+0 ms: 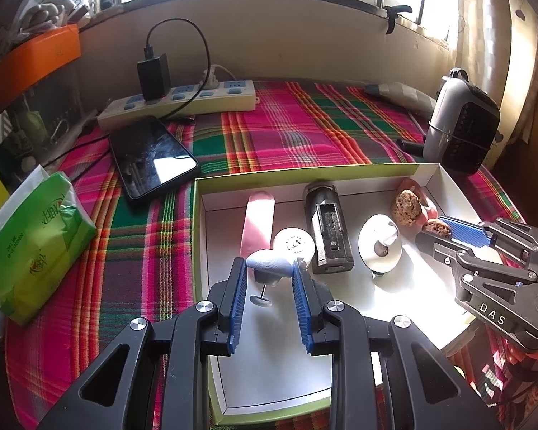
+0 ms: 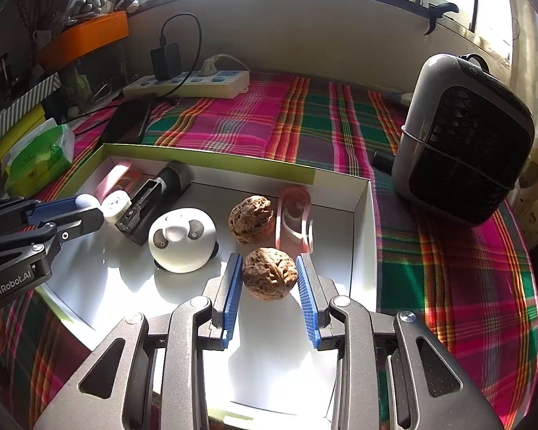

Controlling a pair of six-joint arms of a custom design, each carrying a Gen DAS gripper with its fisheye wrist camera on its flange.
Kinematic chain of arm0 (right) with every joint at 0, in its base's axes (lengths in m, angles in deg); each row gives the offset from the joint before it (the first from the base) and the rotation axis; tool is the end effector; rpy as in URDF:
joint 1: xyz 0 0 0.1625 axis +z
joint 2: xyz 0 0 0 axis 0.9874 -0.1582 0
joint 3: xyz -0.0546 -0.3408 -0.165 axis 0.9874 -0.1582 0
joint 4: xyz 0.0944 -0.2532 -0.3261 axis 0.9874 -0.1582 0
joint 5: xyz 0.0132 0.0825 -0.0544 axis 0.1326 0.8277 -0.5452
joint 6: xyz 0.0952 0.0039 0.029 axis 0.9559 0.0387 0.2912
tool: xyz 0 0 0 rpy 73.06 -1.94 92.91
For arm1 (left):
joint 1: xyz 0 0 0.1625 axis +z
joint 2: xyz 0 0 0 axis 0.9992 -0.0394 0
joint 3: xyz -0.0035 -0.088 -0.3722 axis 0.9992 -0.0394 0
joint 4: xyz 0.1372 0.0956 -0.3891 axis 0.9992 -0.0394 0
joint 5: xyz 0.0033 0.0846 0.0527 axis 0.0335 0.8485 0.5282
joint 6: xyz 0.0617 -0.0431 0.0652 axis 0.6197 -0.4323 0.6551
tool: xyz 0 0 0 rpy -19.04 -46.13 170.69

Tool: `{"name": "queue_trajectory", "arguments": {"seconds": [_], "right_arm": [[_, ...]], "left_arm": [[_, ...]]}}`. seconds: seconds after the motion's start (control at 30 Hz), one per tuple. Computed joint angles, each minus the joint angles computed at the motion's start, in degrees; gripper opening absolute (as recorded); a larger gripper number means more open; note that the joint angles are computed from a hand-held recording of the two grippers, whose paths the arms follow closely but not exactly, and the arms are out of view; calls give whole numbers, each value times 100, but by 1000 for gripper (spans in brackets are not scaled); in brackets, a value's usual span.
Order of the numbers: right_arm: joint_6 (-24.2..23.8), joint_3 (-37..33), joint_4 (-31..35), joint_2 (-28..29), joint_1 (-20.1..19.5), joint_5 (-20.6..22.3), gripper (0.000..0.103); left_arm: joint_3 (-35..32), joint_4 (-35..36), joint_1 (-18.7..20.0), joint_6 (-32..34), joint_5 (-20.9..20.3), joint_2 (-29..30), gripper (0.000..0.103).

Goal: Organize objects
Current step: 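Lift and carry the walnut and white knob over the tray with both grippers, then lower and open both grippers to set the walnut and knob in the tray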

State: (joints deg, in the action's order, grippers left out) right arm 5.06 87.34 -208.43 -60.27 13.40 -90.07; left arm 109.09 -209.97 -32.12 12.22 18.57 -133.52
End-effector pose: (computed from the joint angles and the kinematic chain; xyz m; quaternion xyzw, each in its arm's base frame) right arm 0.1365 -0.5016 -0.0376 0.3686 -0.8665 0.2068 0.2656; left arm -0.0408 -0.4453 0.0762 0.0530 0.8610 -0.3531 0.3621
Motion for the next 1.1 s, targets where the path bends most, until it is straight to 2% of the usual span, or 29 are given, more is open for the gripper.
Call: {"name": "queue_trajectory", "arguments": {"seconds": [0.27, 1.03, 1.07, 1.1], "right_arm": [[-35, 3, 17, 1, 2, 1, 32], [22, 11, 47, -36, -19, 88, 32], [22, 21, 46, -45, -20, 95, 33], [22, 24, 39, -45, -19, 96, 37]], "left_arm": [[-26, 134, -21, -45, 87, 12, 24], [-24, 64, 1, 5, -2, 0, 25], [-22, 65, 2, 9, -4, -3, 25], [-15, 60, 0, 0, -8, -4, 25]]}}
